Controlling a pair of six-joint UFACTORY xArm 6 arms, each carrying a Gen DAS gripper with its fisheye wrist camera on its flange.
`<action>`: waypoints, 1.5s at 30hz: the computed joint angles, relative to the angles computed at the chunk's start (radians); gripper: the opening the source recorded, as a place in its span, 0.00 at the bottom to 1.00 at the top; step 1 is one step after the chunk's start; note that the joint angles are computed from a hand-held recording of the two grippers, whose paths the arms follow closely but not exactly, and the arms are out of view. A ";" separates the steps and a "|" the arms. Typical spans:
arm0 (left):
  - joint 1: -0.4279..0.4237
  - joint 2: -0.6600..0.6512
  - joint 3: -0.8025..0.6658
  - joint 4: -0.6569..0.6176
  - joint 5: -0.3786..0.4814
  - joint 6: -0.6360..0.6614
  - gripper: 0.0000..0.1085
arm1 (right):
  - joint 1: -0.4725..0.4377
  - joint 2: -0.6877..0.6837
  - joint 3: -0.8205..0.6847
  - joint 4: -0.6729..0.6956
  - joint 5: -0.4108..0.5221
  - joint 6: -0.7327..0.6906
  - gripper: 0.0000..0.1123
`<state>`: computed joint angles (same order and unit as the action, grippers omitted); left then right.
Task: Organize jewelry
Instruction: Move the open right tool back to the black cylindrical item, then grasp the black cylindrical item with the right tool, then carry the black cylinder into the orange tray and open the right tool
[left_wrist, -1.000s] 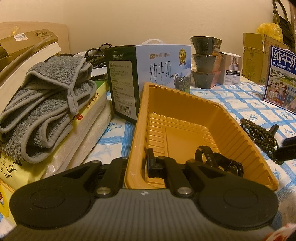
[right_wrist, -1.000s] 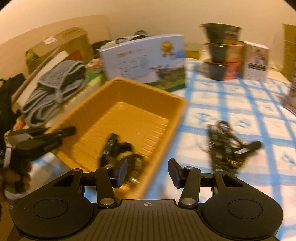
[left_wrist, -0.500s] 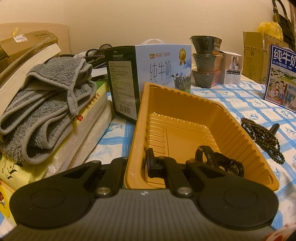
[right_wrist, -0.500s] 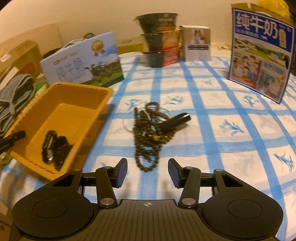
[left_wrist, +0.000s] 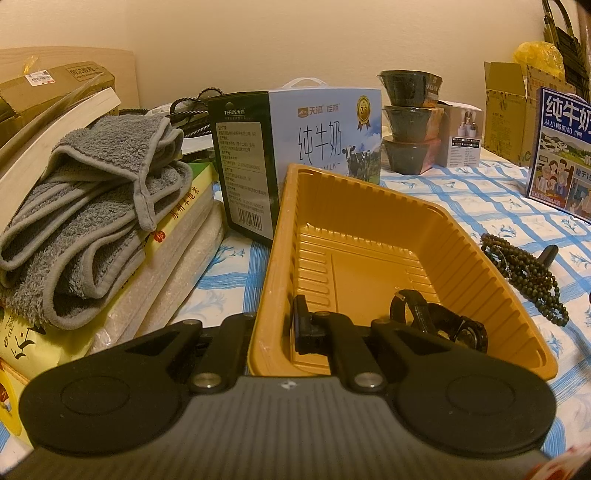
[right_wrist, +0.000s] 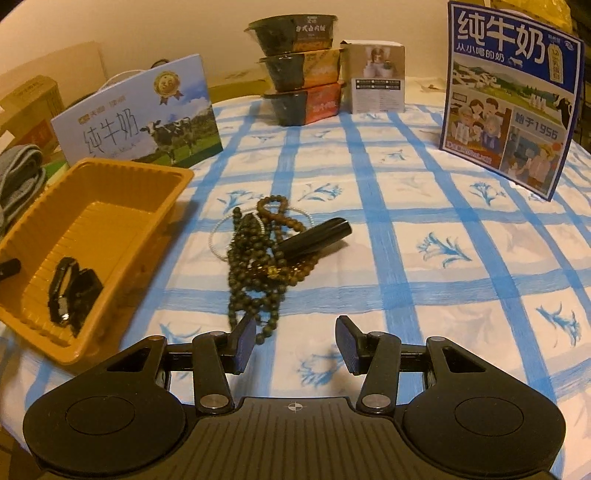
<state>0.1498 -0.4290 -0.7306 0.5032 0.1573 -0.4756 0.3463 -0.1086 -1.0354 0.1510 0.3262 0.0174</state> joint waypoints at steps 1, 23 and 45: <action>0.000 0.000 0.000 -0.001 0.001 0.000 0.06 | -0.003 0.007 -0.007 0.003 0.002 -0.007 0.44; 0.009 0.033 -0.024 0.018 -0.007 0.001 0.07 | -0.063 0.296 -0.308 0.524 -0.019 -0.140 0.44; 0.008 0.038 -0.028 0.011 -0.006 0.017 0.07 | -0.038 0.273 -0.320 0.806 -0.125 -0.321 0.18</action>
